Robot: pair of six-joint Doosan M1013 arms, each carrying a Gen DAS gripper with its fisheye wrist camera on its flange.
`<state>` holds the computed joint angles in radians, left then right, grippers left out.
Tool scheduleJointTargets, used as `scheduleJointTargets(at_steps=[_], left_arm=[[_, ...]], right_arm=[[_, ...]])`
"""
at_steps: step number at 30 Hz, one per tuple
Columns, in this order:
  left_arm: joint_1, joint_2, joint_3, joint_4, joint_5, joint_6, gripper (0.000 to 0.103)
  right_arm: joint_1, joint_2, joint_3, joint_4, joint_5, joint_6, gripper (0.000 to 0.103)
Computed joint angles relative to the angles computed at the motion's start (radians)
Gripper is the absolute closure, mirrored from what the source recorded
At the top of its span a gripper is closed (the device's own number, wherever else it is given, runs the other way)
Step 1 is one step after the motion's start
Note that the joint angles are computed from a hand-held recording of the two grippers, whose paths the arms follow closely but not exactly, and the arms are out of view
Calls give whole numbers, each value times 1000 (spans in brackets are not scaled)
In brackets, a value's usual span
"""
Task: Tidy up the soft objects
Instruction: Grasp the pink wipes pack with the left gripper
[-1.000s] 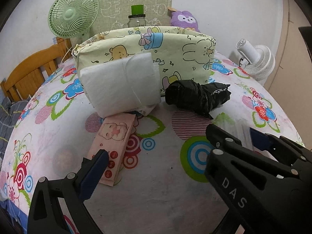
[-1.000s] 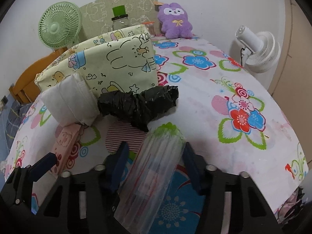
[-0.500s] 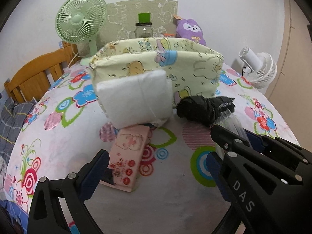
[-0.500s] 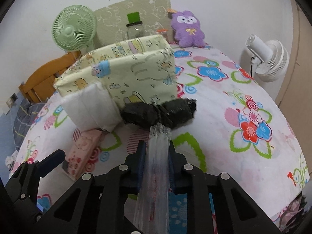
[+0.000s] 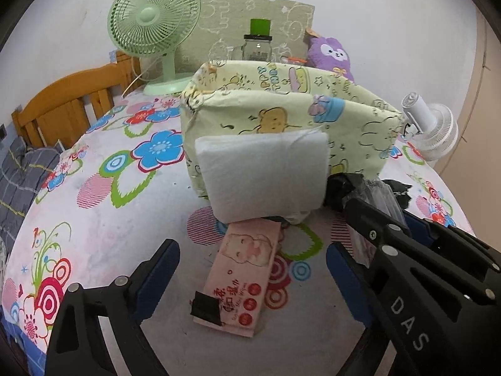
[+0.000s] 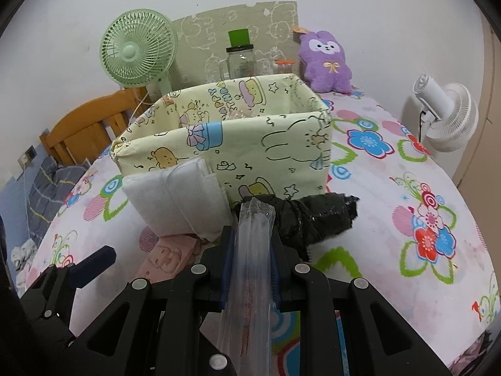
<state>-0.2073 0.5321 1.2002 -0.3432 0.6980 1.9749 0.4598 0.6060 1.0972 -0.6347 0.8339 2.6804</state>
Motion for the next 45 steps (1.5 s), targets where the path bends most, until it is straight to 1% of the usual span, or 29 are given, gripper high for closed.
scheduleJointTargets(at_steps=[2, 4, 7, 10, 13, 16, 17, 18, 20, 29, 45], left_arm=[[1, 6, -6, 6, 9, -9, 9], [2, 16, -18, 13, 26, -22, 13], [5, 29, -34, 11, 59, -37, 15], [2, 26, -25, 25, 43, -49, 19], [-1, 22, -18, 35, 32, -48, 28], [-6, 17, -12, 74, 25, -69, 45], [-9, 14, -10, 101, 20, -88, 53], [-9, 13, -9, 104, 20, -92, 58], [-9, 12, -9, 101, 25, -92, 61], [-5, 1, -3, 21, 67, -32, 64], [-16, -50, 47, 0, 9, 2, 64]], right_arm=[[-2, 7, -9, 10, 5, -11, 80], [-4, 13, -16, 23, 12, -23, 80], [-6, 22, -26, 40, 22, -37, 80], [-8, 27, -32, 53, 27, -48, 80], [-9, 32, -37, 57, 32, -52, 80], [-10, 33, -39, 66, 34, -57, 80], [-9, 34, -39, 67, 35, -59, 80], [-9, 33, -38, 68, 35, -61, 79], [-10, 31, -35, 72, 31, -60, 79], [-7, 11, -7, 51, 24, -24, 79], [4, -42, 58, -25, -14, 65, 79]])
